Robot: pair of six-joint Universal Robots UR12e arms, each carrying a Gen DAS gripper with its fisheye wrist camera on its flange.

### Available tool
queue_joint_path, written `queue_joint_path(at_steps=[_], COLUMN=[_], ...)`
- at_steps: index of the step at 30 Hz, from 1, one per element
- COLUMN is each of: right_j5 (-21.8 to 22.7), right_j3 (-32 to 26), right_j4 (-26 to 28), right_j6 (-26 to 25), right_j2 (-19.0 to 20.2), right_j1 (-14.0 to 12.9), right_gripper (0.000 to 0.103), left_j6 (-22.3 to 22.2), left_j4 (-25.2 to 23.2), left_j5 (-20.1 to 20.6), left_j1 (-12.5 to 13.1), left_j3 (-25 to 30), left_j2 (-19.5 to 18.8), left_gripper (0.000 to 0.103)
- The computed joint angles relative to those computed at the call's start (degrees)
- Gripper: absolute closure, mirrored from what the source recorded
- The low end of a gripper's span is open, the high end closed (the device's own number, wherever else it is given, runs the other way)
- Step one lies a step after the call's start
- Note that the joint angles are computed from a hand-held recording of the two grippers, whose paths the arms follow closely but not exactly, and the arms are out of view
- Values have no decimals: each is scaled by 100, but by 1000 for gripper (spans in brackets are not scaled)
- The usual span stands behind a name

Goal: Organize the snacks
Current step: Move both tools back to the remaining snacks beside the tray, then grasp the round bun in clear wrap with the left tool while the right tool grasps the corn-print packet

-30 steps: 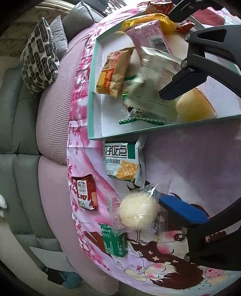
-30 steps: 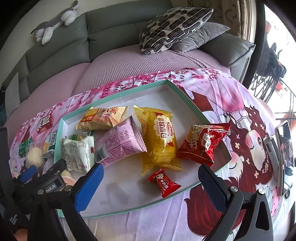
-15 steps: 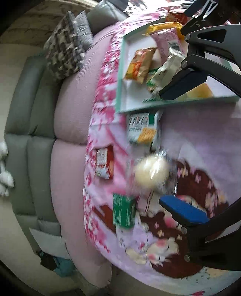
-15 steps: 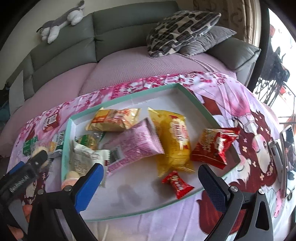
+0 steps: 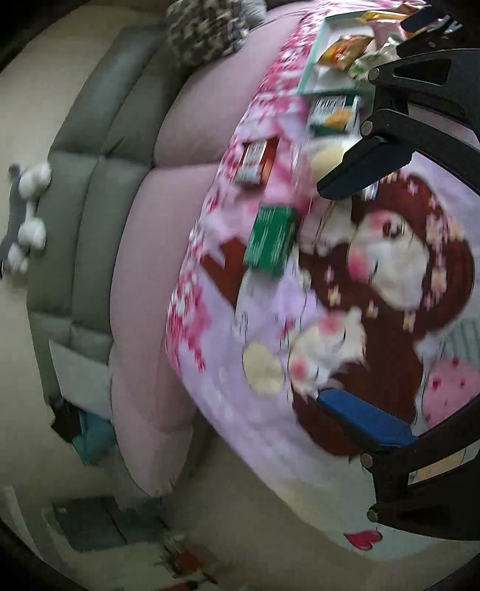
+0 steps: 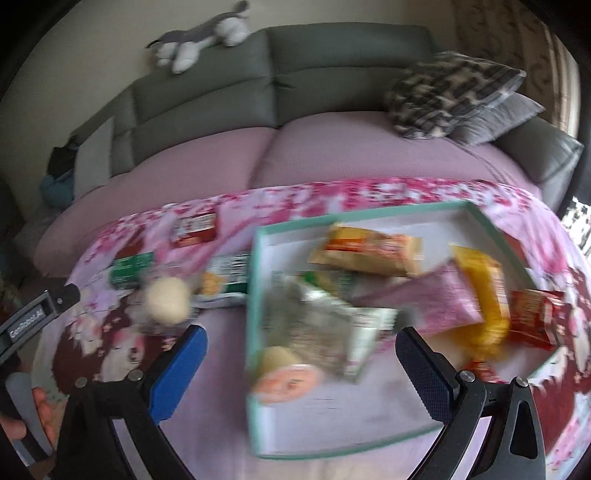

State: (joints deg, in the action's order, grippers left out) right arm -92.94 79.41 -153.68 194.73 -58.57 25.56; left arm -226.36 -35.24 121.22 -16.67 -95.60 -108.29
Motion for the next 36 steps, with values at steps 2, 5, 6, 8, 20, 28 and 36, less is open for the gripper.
queue_joint_path(at_steps=[2,5,6,8,20,28,36], right_j5=[93,202,272,329,344,922,1444], right_j3=[-90,-195,-242,-291,-808,-1968,-3090], right_j4=[-14,-55,-70,-99,448,1722,3315], right_j6=[-101,-202,-228,-263,-158,-409,-791], right_j2=[73,164,207,257,481,912,1465], right_j1=[72,161,192,225,127,-68,-110], right_gripper=[0,0,0,0,1,23,45], left_j6=[-144,-232,-231,-183,452,1387,1684], left_j4=[-12,38,57,174,444,252,-159], left_j5=[24,-8,-25,-140,-1338,-2182,-2563], left_j1=[66,153,173,217,329,337,346], left_j3=[-129,-286,-313,-352,85,672,952], left_j2=[92,199,214,212,-257,-600,-813], left_gripper=[1,1,1,1,1,1,13])
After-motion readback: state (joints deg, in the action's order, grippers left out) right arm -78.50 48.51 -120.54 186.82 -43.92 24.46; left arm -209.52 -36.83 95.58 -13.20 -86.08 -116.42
